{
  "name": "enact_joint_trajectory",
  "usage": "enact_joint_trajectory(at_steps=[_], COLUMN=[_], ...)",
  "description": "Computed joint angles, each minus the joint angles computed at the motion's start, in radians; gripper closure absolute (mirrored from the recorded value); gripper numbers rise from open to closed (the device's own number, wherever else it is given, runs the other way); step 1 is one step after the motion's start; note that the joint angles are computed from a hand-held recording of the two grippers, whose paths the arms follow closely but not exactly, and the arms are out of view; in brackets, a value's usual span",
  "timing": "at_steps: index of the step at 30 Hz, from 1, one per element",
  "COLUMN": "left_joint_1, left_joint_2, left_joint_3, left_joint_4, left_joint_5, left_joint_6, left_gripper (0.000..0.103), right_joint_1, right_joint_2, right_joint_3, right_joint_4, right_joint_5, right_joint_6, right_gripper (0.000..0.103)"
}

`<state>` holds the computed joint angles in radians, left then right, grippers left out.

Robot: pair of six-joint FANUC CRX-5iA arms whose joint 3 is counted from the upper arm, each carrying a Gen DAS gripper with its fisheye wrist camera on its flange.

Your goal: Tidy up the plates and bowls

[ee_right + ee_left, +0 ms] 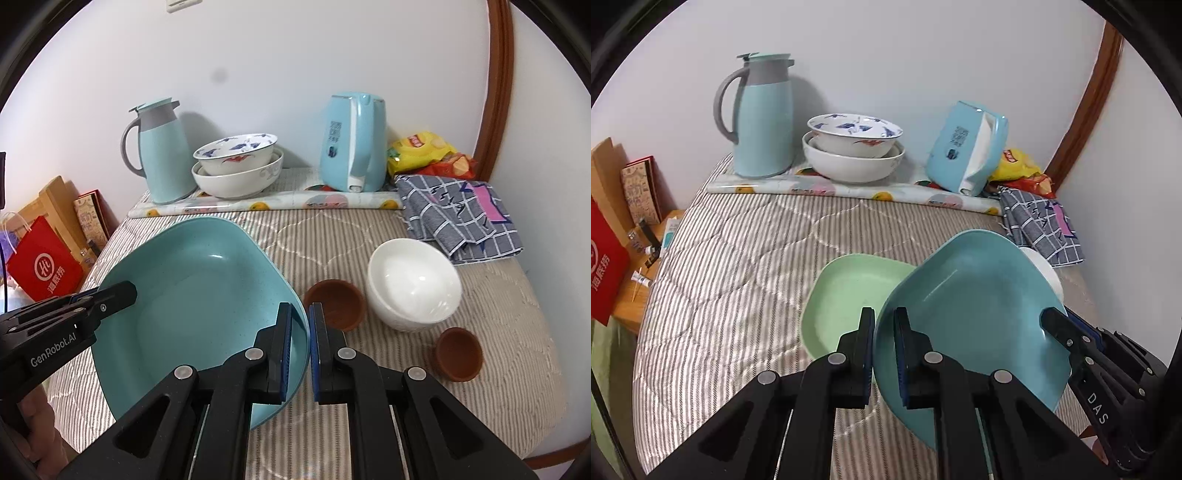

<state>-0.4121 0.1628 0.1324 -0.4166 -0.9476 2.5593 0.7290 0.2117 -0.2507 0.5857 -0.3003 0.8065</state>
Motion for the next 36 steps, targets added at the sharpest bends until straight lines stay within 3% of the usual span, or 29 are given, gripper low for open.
enact_joint_trajectory(at_steps=[12, 27, 36], left_joint_1=[0.027, 0.113, 0.146], left_joint_2=[-0.010, -0.021, 0.005], left_joint_3=[-0.063, -0.170, -0.141], left_joint_4=[0.035, 0.141, 0.148], left_joint_5=[0.024, 0.089, 0.094], left_joint_6=[0.007, -0.026, -0.051], left_gripper=[0.092, 0.092, 0.092], right_joint_1=[0.025, 0.058, 0.059], right_joint_2=[0.032, 0.137, 0.198], right_joint_3=[0.017, 0.144, 0.244], right_joint_4=[-0.033, -0.189, -0.213], right_joint_5=[-0.017, -0.117, -0.155], right_joint_6=[0.028, 0.215, 0.272], right_gripper=[0.094, 0.094, 0.094])
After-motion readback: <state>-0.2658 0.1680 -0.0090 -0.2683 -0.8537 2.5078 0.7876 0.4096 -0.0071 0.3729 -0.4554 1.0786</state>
